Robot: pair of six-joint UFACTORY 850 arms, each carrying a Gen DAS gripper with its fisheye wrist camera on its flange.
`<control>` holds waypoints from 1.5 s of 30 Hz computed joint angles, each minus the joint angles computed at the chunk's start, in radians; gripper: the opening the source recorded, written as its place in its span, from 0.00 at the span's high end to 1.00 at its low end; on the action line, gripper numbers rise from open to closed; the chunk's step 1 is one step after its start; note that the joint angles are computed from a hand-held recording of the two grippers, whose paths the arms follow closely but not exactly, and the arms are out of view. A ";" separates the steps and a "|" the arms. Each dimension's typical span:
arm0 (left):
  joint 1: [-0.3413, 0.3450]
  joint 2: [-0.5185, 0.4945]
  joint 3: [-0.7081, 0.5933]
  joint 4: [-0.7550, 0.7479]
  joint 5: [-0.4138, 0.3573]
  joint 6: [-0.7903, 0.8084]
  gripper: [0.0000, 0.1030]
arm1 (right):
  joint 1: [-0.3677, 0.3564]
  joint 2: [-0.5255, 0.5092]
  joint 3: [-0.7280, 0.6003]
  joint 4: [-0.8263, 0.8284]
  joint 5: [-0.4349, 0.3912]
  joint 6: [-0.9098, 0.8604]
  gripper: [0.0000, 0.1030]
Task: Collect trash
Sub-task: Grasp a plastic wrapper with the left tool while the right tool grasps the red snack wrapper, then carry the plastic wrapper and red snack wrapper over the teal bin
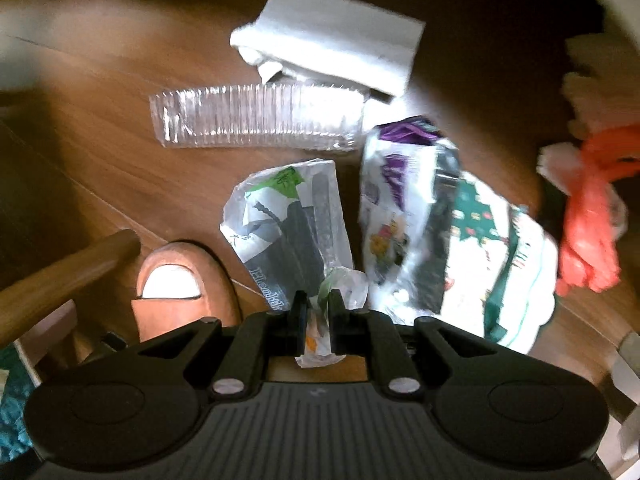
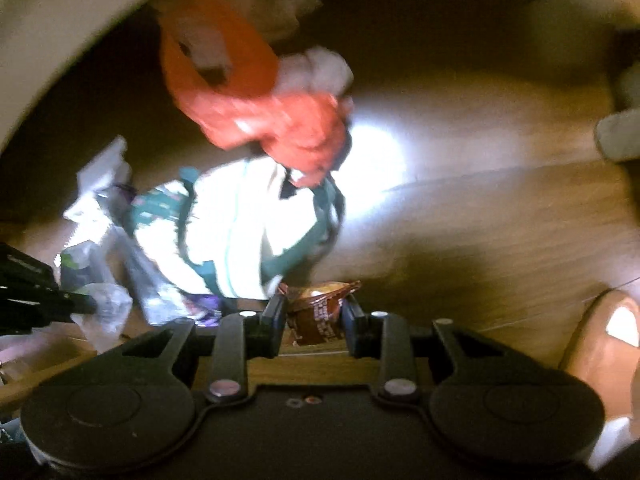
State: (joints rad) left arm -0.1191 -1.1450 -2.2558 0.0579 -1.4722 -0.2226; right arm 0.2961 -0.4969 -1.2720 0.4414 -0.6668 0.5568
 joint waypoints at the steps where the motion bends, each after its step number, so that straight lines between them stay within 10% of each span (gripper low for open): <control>1: -0.002 0.017 0.007 -0.002 0.004 0.005 0.90 | -0.001 0.014 -0.003 -0.012 -0.002 0.010 0.72; 29: -0.115 0.615 0.358 -0.259 0.243 0.318 0.90 | 0.057 0.590 0.064 -0.668 -0.063 0.580 0.72; 45: -0.322 0.549 0.019 -0.411 0.192 0.376 0.94 | -0.188 0.832 0.121 -0.897 -0.131 0.550 0.72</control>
State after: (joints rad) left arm -0.4411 -0.5962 -2.2371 -0.3533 -1.2807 0.1533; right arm 0.1081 0.3352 -1.1515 -0.4556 -0.7974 1.1065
